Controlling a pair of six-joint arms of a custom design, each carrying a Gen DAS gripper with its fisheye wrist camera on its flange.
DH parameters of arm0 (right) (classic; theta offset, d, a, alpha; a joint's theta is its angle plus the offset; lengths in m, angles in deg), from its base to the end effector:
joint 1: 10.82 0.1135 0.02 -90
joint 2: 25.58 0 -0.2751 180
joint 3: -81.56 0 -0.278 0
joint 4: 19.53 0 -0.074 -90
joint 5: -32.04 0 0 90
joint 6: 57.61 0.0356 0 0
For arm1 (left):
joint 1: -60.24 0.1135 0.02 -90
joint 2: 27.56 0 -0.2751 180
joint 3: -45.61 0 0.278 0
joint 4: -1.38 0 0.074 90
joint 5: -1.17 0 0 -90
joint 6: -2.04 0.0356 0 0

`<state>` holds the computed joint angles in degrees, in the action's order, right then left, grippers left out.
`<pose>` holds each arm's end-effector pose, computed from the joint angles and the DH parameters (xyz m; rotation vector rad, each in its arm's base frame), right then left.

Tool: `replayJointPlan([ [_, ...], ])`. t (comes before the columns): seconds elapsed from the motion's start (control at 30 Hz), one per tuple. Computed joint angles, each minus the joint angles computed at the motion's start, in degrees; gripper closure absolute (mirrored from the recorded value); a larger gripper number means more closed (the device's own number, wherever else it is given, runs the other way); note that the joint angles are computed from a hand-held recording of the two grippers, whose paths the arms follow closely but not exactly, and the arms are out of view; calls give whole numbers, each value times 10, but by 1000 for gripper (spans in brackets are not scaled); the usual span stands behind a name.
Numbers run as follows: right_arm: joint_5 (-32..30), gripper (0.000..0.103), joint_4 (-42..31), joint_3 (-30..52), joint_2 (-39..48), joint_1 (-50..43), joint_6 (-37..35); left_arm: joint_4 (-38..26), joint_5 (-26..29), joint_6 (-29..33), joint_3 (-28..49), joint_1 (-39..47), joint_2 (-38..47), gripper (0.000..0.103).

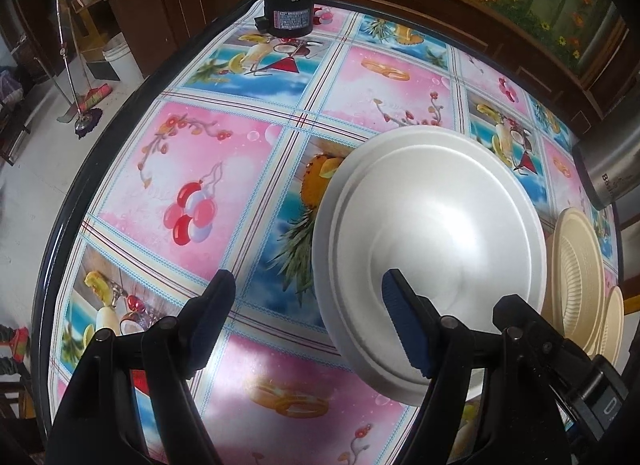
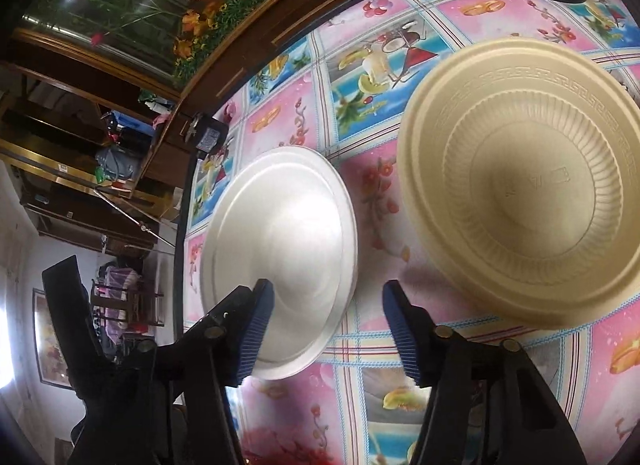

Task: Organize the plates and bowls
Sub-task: 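Grasp the rim of the white bowl with the left tool, then carry the white bowl with the left tool to the stack held by the right tool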

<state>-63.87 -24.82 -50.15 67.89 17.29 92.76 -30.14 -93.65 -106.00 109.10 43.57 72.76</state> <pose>0.2649 0.1456 0.1065 0.6801 2.5263 0.7525 0.3191 -0.0924 0.1158 -0.0551 2.7554 -0.0465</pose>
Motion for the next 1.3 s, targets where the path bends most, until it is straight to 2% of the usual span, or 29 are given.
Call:
replayJointPlan([
  [0.13, 9, 68, -19, 17, 15, 1, -10, -11, 0, 5, 11, 3, 17, 60],
  [0.17, 11, 71, -25, 22, 21, 2, -12, -10, 2, 7, 12, 5, 20, 63],
  [0.2, 8, 79, -29, 26, 27, 2, -14, -9, 7, 8, 11, 7, 21, 64],
  [0.27, 10, 84, -26, 28, 33, 5, -16, -6, 10, 15, 8, 5, 18, 77],
  [0.33, 12, 93, -25, 30, 34, 10, -21, -9, 9, 21, 8, -2, 13, 86],
  [0.63, 42, 94, -42, 24, 4, 36, -25, -5, 9, 33, -23, -1, -36, 86],
  [0.83, 66, 94, -65, 4, -52, 61, -18, -16, 5, 31, -62, -8, -105, 86],
  [1.13, 131, 94, -126, -28, -160, 136, 9, -54, 3, 25, -145, -16, -256, 86],
  [1.3, 178, 94, -172, -41, -220, 199, 34, -98, 14, 19, -192, -13, -364, 87],
])
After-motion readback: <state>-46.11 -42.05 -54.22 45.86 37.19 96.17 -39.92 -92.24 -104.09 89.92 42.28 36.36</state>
